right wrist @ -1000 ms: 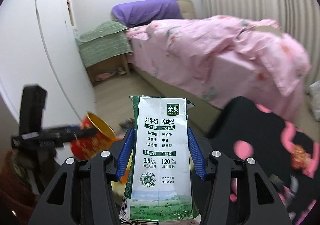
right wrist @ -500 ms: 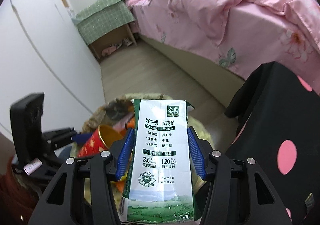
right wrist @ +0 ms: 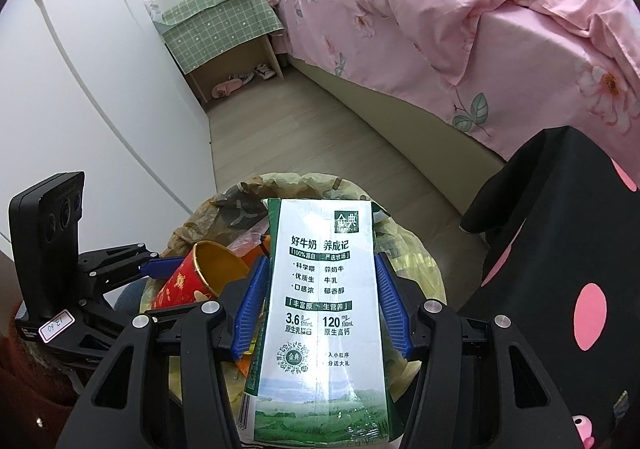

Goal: Collect trash
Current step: 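Open both tools to drop the red cup and milk carton into the wastebasket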

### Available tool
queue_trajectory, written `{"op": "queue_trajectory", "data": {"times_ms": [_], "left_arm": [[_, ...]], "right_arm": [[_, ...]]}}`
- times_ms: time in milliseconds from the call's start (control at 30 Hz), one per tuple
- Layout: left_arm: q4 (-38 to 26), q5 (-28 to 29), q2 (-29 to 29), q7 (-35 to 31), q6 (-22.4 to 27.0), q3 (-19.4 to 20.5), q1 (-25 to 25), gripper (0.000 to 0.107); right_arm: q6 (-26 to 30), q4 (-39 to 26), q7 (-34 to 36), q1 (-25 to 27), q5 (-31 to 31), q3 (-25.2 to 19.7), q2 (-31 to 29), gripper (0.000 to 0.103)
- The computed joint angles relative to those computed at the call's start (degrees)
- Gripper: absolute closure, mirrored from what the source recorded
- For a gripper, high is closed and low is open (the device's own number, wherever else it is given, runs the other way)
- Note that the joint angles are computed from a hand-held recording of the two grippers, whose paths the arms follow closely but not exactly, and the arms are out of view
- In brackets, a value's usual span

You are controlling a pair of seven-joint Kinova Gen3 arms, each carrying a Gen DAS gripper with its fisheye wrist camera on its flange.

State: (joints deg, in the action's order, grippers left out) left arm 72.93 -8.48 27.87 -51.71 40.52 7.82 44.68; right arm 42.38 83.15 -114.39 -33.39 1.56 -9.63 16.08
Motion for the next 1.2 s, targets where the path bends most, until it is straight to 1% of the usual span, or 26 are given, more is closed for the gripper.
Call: {"op": "queue_trajectory", "data": {"times_ms": [133,333,400,467,500,533,567,600,633,700,733,767,800,833,867,900,1000,1067,1133,1167,1200], "left_arm": [[0.4,0.2,-0.6,0.0,-0.3,0.1,-0.2,0.048],[4.5,2.4,-3.5,0.6,-4.6,0.8,-2.2,0.045],[7.3,5.9,-5.0,-0.4,-7.5,2.7,-5.0,0.044],[9.8,8.3,-6.5,-0.6,-9.9,3.7,-6.8,0.039],[10.4,8.2,-7.2,0.2,-10.2,3.0,-6.5,0.037],[10.6,7.0,-7.8,1.8,-9.9,1.3,-5.1,0.033],[10.7,5.5,-8.3,3.6,-9.4,0.2,-4.1,0.031],[10.4,4.3,-8.4,5.1,-8.6,-0.4,-3.5,0.030],[10.1,3.2,-8.6,6.5,-8.0,-0.8,-2.9,0.030],[9.6,0.4,-9.0,9.7,-6.9,-0.8,-2.5,0.027],[9.4,-1.0,-9.2,11.1,-6.4,-1.8,-1.5,0.027],[8.6,-3.3,-9.3,13.4,-5.4,-3.5,0.5,0.025],[8.3,-5.4,-9.4,15.3,-5.0,-4.1,1.5,0.024],[7.9,-7.5,-9.4,17.0,-4.7,-3.7,1.7,0.024],[7.0,-9.5,-9.4,18.6,-4.2,-3.9,2.8,0.023],[6.4,-10.7,-9.3,19.3,-4.0,-3.5,3.0,0.022],[3.1,-13.1,-7.9,19.3,-2.9,-2.1,4.1,0.022],[0.5,-13.9,-6.4,17.7,-2.6,-1.0,5.0,0.022],[-2.4,-13.9,-4.8,15.8,-1.9,-0.4,5.9,0.022],[-5.0,-13.7,-3.3,13.8,-1.3,0.3,6.6,0.022],[-6.7,-13.4,-2.3,12.3,-1.0,0.5,7.2,0.022]], "right_arm": [[0.0,0.0,-0.6,-0.2,0.4,0.2,-0.2,0.052],[-1.3,-0.1,-1.6,-0.2,0.0,0.2,0.4,0.052],[-2.5,0.2,-1.1,0.5,-1.5,-0.3,0.7,0.052],[-3.5,0.2,0.0,2.0,-4.5,-1.2,1.2,0.052],[-3.8,0.1,1.0,3.2,-6.9,-1.9,1.6,0.051],[-4.0,0.1,1.1,4.4,-8.3,-2.8,2.0,0.051],[-3.9,-0.1,0.9,4.6,-8.8,-2.9,2.2,0.051],[-3.6,-0.1,-0.1,3.8,-8.4,-2.0,2.1,0.051],[-3.5,0.1,-1.5,2.1,-7.1,-0.2,1.6,0.051],[-3.6,0.6,-3.7,0.6,-4.4,0.8,0.5,0.050],[-3.9,1.3,-4.4,0.3,-3.6,0.9,-0.3,0.050],[-4.1,2.0,-5.3,0.1,-2.7,1.1,-1.3,0.050],[-4.0,2.6,-6.6,0.3,-1.4,0.9,-2.4,0.050],[-3.7,3.1,-8.3,-0.1,0.4,1.0,-3.5,0.050],[-3.4,4.2,-10.2,-1.6,2.7,2.2,-5.4,0.050],[-3.1,5.0,-11.9,-2.3,4.9,2.4,-6.8,0.050],[-1.3,8.6,-16.8,-2.3,11.2,1.0,-12.0,0.050],[0.4,11.3,-19.8,-1.5,14.4,-0.3,-15.5,0.050],[3.4,14.0,-24.1,-0.5,18.9,-2.4,-19.2,0.050],[5.4,15.8,-26.2,1.1,21.3,-4.5,-21.7,0.050],[6.5,17.1,-28.0,1.7,23.0,-5.6,-23.3,0.050]]}}
